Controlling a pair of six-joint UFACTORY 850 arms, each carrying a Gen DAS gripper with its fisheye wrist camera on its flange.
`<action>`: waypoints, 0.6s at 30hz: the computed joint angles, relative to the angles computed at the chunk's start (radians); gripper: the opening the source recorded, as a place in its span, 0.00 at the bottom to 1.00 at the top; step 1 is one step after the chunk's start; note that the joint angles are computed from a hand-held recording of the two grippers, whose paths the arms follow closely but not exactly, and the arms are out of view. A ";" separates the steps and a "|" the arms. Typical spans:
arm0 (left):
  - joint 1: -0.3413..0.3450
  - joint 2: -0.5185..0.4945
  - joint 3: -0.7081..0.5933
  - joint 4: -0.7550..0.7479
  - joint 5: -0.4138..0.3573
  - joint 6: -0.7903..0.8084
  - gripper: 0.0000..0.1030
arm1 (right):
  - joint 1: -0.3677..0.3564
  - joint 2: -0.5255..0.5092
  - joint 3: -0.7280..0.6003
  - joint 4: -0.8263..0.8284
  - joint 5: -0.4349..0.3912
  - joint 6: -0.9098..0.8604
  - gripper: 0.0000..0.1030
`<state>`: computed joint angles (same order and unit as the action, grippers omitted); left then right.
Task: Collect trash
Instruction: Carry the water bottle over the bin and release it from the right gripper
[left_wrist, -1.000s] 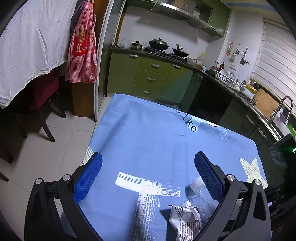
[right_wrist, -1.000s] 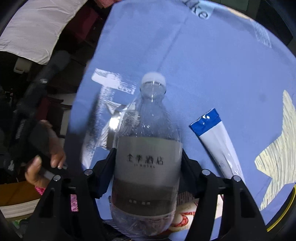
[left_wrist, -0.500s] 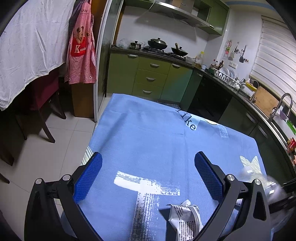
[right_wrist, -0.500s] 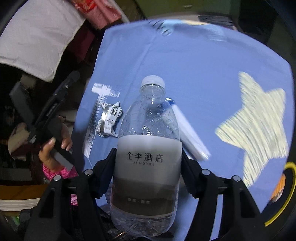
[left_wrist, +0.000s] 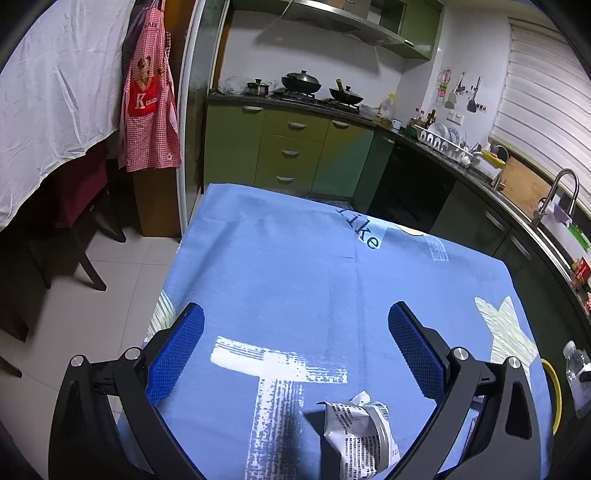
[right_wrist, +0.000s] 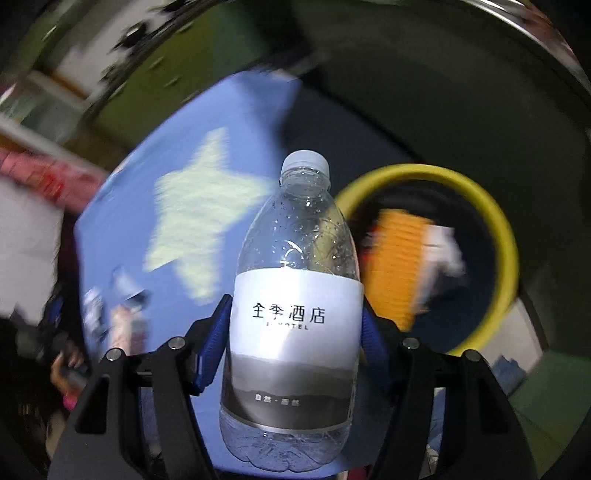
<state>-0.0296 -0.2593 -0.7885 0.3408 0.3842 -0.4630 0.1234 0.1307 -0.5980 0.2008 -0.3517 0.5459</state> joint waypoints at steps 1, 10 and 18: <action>-0.004 -0.002 -0.001 -0.005 -0.001 0.009 0.95 | -0.013 0.008 0.019 -0.028 0.008 0.035 0.60; -0.032 -0.003 0.003 -0.050 0.004 0.092 0.96 | -0.140 -0.081 0.072 0.074 0.066 -0.036 0.61; -0.047 0.005 0.009 0.034 0.004 0.034 0.95 | -0.169 -0.063 0.112 -0.162 0.101 0.212 0.69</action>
